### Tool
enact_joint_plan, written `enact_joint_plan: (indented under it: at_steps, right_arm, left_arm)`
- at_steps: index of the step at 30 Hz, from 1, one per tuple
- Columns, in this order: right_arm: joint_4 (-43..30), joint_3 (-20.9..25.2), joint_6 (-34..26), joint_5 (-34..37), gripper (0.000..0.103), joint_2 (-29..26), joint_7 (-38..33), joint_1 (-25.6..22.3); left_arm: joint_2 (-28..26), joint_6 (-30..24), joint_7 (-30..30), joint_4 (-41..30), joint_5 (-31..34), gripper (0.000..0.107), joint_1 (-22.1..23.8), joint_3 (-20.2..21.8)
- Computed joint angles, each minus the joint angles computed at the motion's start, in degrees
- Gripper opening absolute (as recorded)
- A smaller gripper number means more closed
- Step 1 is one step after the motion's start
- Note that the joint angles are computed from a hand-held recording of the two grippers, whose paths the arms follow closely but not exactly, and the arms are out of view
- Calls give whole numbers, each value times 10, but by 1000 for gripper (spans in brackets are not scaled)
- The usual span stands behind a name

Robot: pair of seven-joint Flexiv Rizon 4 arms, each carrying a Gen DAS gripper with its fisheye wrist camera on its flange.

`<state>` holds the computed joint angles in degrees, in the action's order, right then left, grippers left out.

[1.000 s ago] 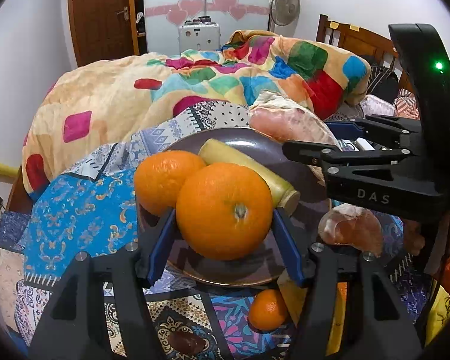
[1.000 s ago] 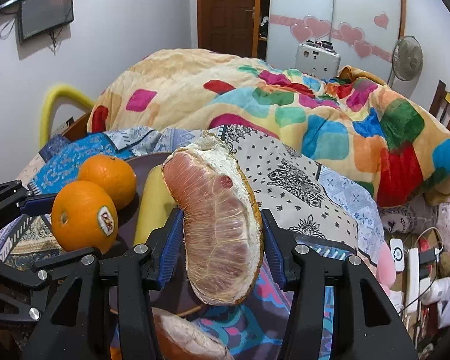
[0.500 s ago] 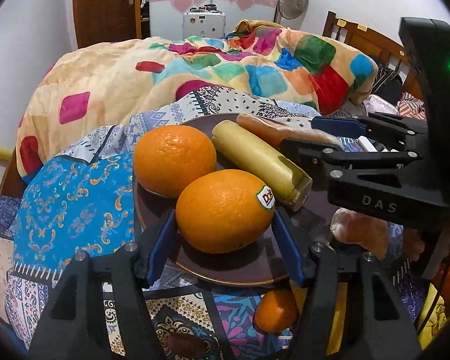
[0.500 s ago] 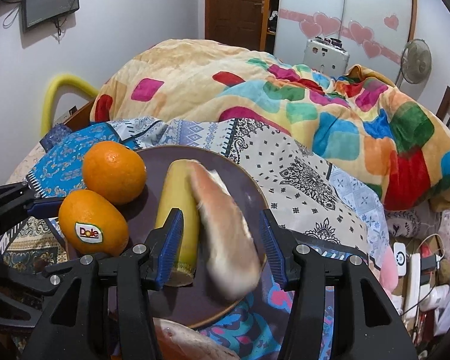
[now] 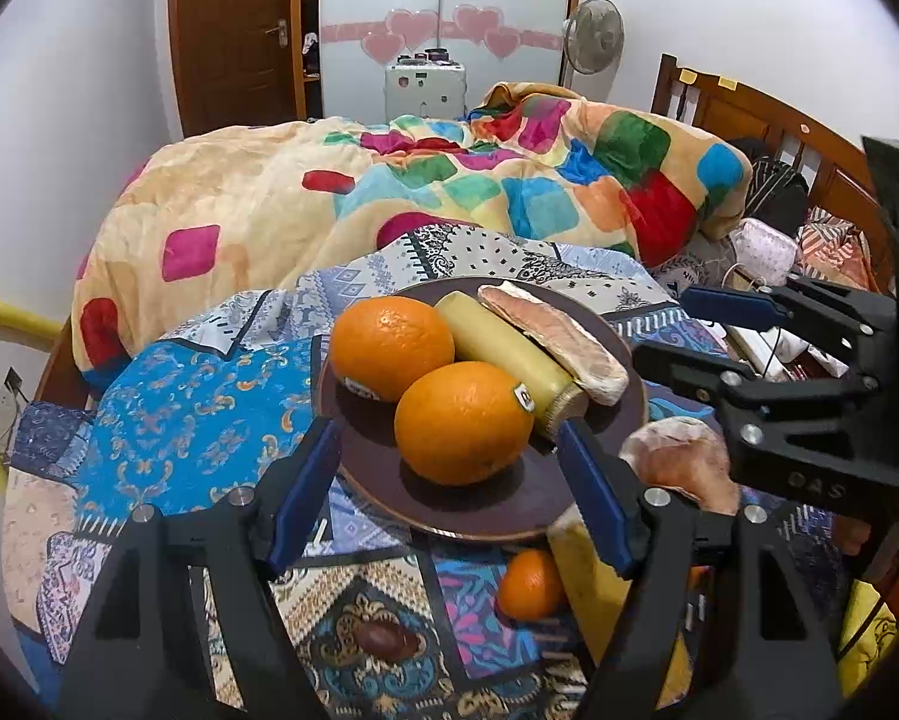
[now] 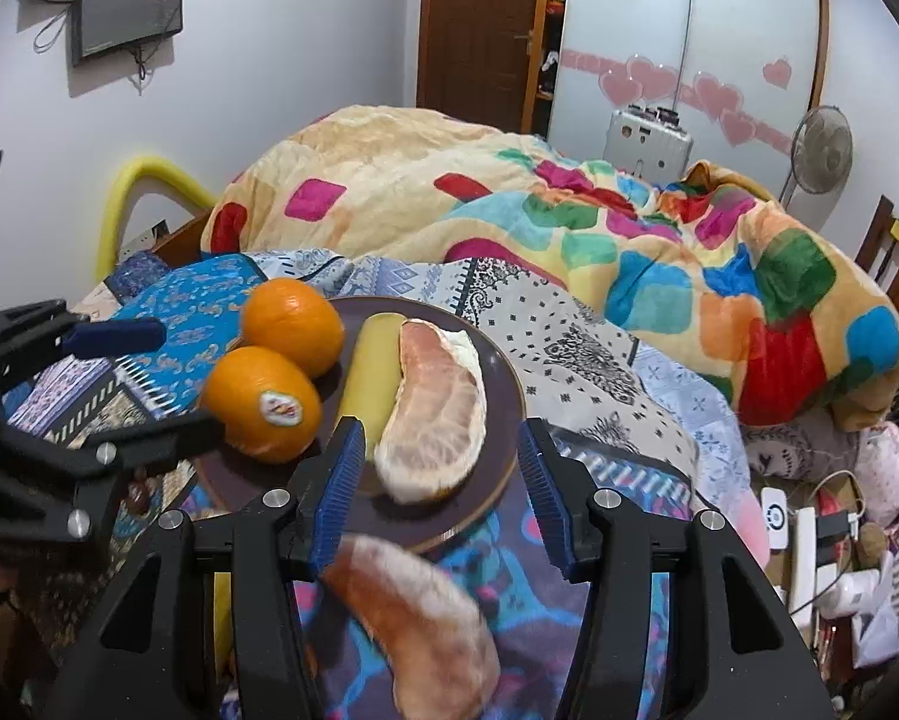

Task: Organize fruits
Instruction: 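Place the orange on the plate with the left tool while the right tool places the pomelo segment, then grasp the banana with the left tool while the right tool grasps another pomelo segment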

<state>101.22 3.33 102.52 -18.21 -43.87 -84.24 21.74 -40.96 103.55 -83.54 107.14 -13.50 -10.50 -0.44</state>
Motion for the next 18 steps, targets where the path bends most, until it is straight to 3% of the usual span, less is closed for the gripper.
enact_joint_plan:
  at_steps: [12, 18]
  right_arm:
    - [113, -13, 73, 31, 52, 59, -30, 9]
    - [159, -43, 111, 70, 59, 70, -66, 40]
  left_arm:
    - [28, -1, -28, 50, -20, 74, -59, 32]
    - [21, -15, -45, 50, -30, 74, -85, 42]
